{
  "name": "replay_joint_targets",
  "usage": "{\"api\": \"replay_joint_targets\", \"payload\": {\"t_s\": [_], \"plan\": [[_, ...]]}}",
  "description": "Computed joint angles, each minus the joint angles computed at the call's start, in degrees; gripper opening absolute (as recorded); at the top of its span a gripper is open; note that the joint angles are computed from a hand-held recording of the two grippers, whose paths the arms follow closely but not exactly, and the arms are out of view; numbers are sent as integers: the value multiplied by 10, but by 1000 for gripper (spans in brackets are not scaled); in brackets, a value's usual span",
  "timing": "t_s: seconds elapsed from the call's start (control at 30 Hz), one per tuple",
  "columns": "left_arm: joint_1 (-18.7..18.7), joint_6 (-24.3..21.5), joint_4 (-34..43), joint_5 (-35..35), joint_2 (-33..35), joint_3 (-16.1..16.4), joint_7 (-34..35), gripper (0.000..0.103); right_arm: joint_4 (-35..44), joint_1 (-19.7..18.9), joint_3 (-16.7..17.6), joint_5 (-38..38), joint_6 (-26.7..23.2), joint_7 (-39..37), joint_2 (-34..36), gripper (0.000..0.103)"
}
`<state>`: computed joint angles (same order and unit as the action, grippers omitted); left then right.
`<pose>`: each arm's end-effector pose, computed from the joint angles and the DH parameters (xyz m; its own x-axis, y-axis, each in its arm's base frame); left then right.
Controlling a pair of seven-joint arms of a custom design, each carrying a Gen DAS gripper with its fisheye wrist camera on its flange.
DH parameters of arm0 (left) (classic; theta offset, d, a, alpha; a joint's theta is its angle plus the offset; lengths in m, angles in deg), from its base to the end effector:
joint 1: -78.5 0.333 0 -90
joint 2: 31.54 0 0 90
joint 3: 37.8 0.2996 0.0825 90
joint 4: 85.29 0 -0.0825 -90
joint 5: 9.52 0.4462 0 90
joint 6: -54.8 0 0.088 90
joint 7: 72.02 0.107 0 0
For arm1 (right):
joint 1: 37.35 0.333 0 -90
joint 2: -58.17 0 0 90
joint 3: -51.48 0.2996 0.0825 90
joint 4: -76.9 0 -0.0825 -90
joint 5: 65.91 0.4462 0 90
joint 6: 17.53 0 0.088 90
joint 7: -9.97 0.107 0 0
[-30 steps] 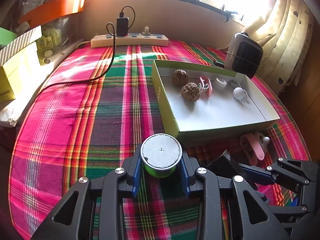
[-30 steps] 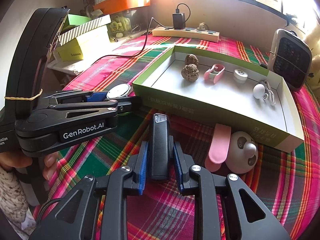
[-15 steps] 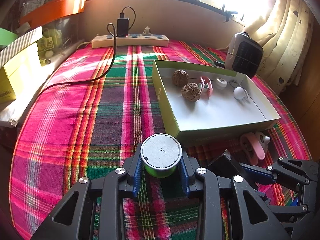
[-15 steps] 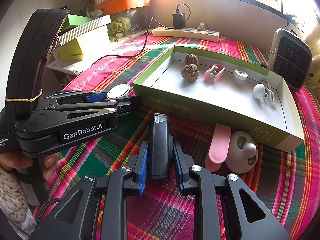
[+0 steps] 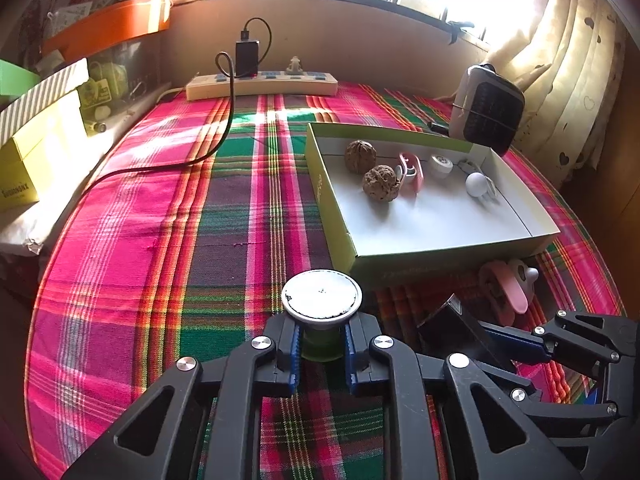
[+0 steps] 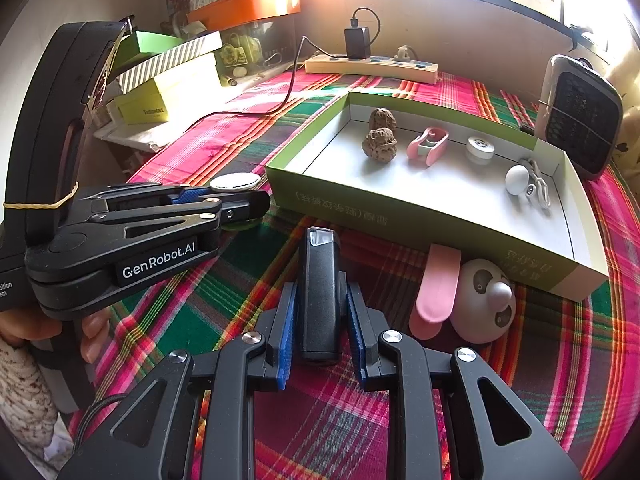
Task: Organize objects
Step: 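Lift the white container and black object toward the box with both grippers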
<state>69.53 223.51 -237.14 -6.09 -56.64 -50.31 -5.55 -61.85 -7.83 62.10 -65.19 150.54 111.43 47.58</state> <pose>0.4576 -0.1816 0.4124 -0.0827 -0.9877 0.1328 -0.7565 -0.0246 -0.6535 0.4314 0.3636 0.4045 0.5075 -0.8554 -0.1035 -0.6981 -0.3379 -0.6312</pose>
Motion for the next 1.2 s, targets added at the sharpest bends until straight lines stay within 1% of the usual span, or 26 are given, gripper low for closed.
{"api": "replay_joint_targets", "payload": {"t_s": [0.57,0.73,0.9,0.97,1.03,1.2], "plan": [[-5,-7,-7,-1,-12,1,0,15,-9,2,-1,3,5,4,-9,24],[-3,-4,-16,2,-24,-2,-4,15,-16,18,-14,36,11,-21,-17,24],[-6,-9,-29,1,-49,-2,-4,15,-25,19,-18,51,16,-32,-30,24],[-14,-12,-33,-4,-58,4,0,15,-29,20,-20,57,18,-34,-37,24],[-19,-13,-33,-9,-65,7,3,15,-33,29,-31,75,19,-48,-44,24],[-17,-10,-24,-5,-71,0,7,15,-39,26,-37,91,24,-54,-62,24]]}}
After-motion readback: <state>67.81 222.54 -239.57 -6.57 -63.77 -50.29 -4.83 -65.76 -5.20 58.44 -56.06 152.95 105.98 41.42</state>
